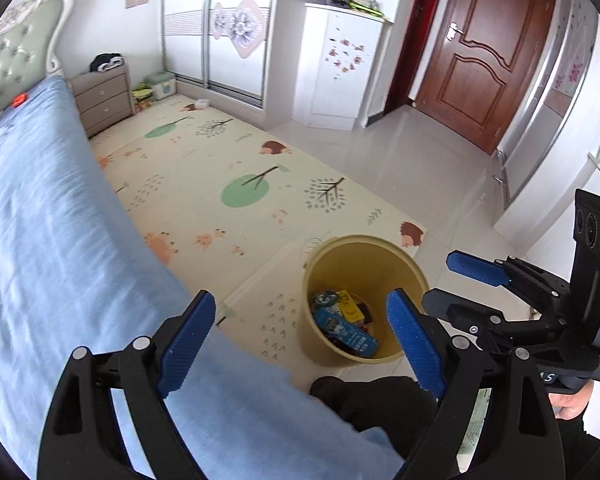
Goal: Collect trash
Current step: 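Move both open tools back over the bed toward the red cloth and brown box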
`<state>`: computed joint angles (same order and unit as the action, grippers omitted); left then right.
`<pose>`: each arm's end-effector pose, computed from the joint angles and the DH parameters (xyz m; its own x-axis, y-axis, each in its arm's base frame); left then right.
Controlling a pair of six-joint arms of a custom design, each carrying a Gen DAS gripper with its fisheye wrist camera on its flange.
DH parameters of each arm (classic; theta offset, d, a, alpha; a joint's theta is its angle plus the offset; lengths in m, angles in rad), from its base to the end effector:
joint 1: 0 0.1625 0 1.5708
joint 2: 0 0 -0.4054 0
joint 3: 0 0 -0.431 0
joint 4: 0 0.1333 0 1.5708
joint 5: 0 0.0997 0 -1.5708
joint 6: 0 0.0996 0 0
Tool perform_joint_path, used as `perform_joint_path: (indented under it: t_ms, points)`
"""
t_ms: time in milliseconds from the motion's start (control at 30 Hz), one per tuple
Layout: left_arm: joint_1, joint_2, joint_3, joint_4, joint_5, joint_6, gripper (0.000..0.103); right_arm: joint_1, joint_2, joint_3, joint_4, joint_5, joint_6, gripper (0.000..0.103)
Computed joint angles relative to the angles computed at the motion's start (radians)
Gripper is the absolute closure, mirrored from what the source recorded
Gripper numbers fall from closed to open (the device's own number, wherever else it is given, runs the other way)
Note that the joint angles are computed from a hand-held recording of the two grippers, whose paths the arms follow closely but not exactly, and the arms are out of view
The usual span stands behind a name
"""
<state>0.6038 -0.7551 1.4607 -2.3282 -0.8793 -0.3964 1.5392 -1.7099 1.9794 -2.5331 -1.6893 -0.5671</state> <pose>-0.4866 -0.5747 0.0894 -0.7459 0.3487 -0.5675 0.5790 0.7606 -0.2936 0.1057 -0.5027 0.4368 -0.8482 -0.3230 0.4198 -0.5114 0.7061 -0.4898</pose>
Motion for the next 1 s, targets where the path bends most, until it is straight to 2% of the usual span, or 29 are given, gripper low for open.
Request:
perform_joint_path:
  t_ms: [233,400,567,733,900,1000]
  points:
    - [-0.013,-0.277,0.254,0.041,0.149,-0.183,0.015,0.182,0.118,-0.015,0.033,0.003,-0.037,0.04]
    - [-0.025,-0.481,0.398,0.178,0.249,-0.356,0.015,0.281,0.218,-0.043,0.073,0.012,-0.028,0.04]
    - [-0.039,-0.687,0.504,0.402,0.344,-0.57,0.015,0.378,0.322,-0.068,0.086,0.024,-0.023,0.04]
    - [-0.035,-0.889,0.559,0.699,0.411,-0.81,0.015,0.472,0.449,-0.128,0.092,0.03,-0.019,0.04]
    - [-0.008,-1.019,0.547,0.975,0.454,-0.999,0.015,0.545,0.572,-0.212,0.095,0.032,-0.004,0.04]
    - [0.025,-1.068,0.538,1.059,0.474,-1.038,0.015,0.569,0.642,-0.269,0.117,0.048,0.018,0.04]
